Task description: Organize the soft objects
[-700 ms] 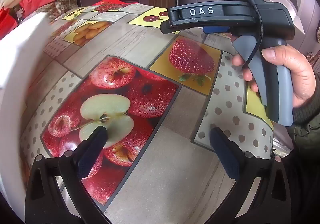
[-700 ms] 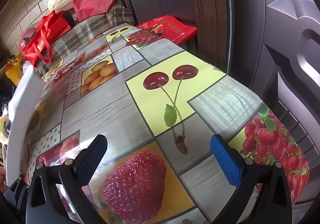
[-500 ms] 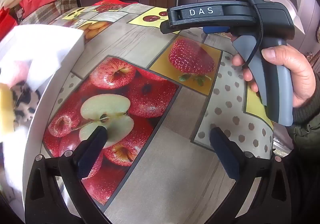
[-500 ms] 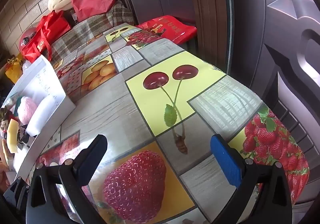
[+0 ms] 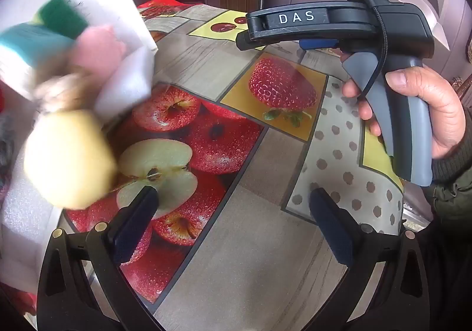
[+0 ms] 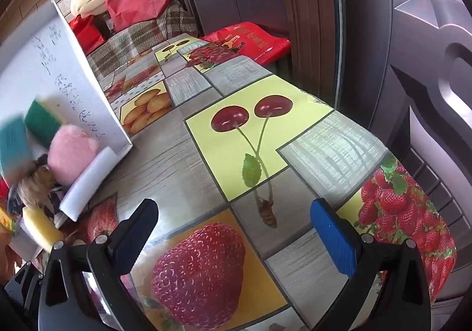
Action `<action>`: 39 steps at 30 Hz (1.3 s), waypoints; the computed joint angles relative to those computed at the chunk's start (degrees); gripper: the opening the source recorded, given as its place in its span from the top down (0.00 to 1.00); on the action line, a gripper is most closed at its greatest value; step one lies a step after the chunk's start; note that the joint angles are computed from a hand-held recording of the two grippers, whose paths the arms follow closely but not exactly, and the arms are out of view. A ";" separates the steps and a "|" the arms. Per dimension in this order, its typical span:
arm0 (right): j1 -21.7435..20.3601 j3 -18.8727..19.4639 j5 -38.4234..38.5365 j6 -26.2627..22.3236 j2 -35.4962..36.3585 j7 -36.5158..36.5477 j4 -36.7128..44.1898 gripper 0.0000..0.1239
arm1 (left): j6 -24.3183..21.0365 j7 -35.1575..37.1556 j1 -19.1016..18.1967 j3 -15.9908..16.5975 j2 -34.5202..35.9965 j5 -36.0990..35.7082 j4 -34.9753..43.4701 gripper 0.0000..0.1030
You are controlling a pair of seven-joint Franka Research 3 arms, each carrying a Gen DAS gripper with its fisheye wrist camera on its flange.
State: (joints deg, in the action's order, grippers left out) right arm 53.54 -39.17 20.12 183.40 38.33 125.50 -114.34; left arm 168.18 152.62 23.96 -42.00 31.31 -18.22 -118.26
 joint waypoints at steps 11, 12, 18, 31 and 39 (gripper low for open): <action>-0.30 0.27 -0.10 0.01 0.15 0.13 0.21 0.17 | -0.27 -0.30 -0.12 0.15 0.26 0.37 0.46 0.01; -0.40 0.41 -0.07 0.14 0.13 0.08 0.18 0.17 | -0.27 -0.28 -0.10 0.14 0.27 0.35 0.45 0.01; -1.32 1.65 0.62 1.10 -0.33 -1.00 -0.11 0.17 | -0.17 -0.26 -0.12 0.11 0.28 0.32 0.37 0.01; -3.52 4.55 3.90 2.25 -1.07 -5.45 0.18 0.17 | -0.12 -0.36 -0.08 0.07 0.30 0.46 0.34 0.01; -3.36 4.44 4.43 2.14 -1.02 -5.85 0.24 0.17 | -0.15 -0.43 -0.04 0.04 0.32 0.52 0.36 0.01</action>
State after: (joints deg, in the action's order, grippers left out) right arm 50.18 -34.73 24.55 185.54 37.31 119.66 -114.10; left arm 168.03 152.20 23.91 -41.96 31.64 -17.70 -117.90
